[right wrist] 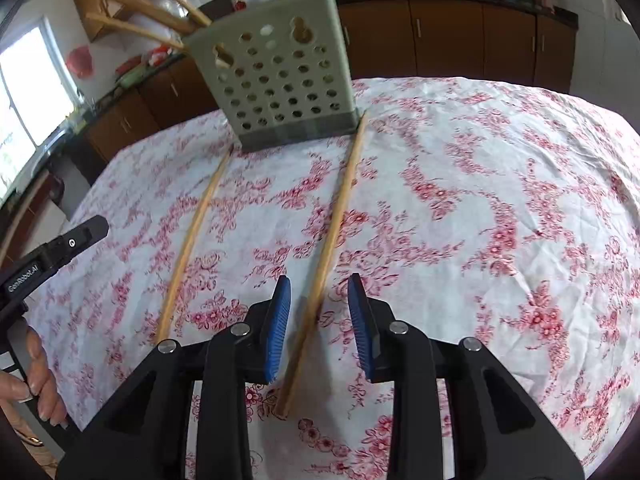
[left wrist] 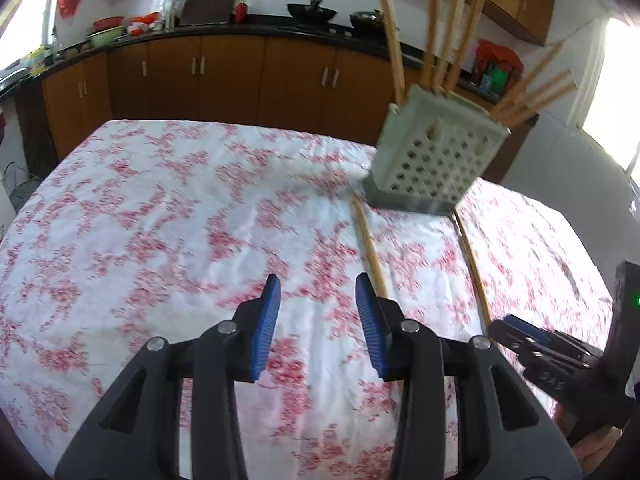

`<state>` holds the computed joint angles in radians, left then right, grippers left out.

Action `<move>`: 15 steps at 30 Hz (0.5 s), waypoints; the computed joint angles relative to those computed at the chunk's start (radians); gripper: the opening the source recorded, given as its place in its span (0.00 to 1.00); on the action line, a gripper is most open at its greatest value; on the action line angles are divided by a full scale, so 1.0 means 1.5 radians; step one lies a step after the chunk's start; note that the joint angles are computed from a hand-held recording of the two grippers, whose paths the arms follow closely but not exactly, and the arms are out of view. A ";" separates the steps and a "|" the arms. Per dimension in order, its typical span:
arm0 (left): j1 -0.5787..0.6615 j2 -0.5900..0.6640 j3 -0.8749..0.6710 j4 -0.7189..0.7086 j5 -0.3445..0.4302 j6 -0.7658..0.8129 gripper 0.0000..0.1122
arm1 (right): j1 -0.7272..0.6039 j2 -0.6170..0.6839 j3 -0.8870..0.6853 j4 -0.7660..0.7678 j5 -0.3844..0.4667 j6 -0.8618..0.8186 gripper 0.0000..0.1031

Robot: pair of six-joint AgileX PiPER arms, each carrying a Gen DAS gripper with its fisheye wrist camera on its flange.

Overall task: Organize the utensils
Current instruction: 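Lower the left tool onto another chopstick and close it while the right tool grasps one too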

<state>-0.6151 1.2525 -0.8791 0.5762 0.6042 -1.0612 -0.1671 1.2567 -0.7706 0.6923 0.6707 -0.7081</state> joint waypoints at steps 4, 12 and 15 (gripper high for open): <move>-0.036 0.032 -0.020 -0.014 0.004 0.017 0.35 | 0.016 0.000 0.014 -0.036 -0.049 0.034 0.09; -0.082 0.121 -0.059 -0.052 0.010 0.041 0.25 | -0.112 0.021 0.002 0.016 -0.014 -0.035 0.07; -0.100 0.146 -0.072 -0.016 0.033 0.006 0.13 | -0.115 0.017 0.006 0.016 -0.017 -0.047 0.07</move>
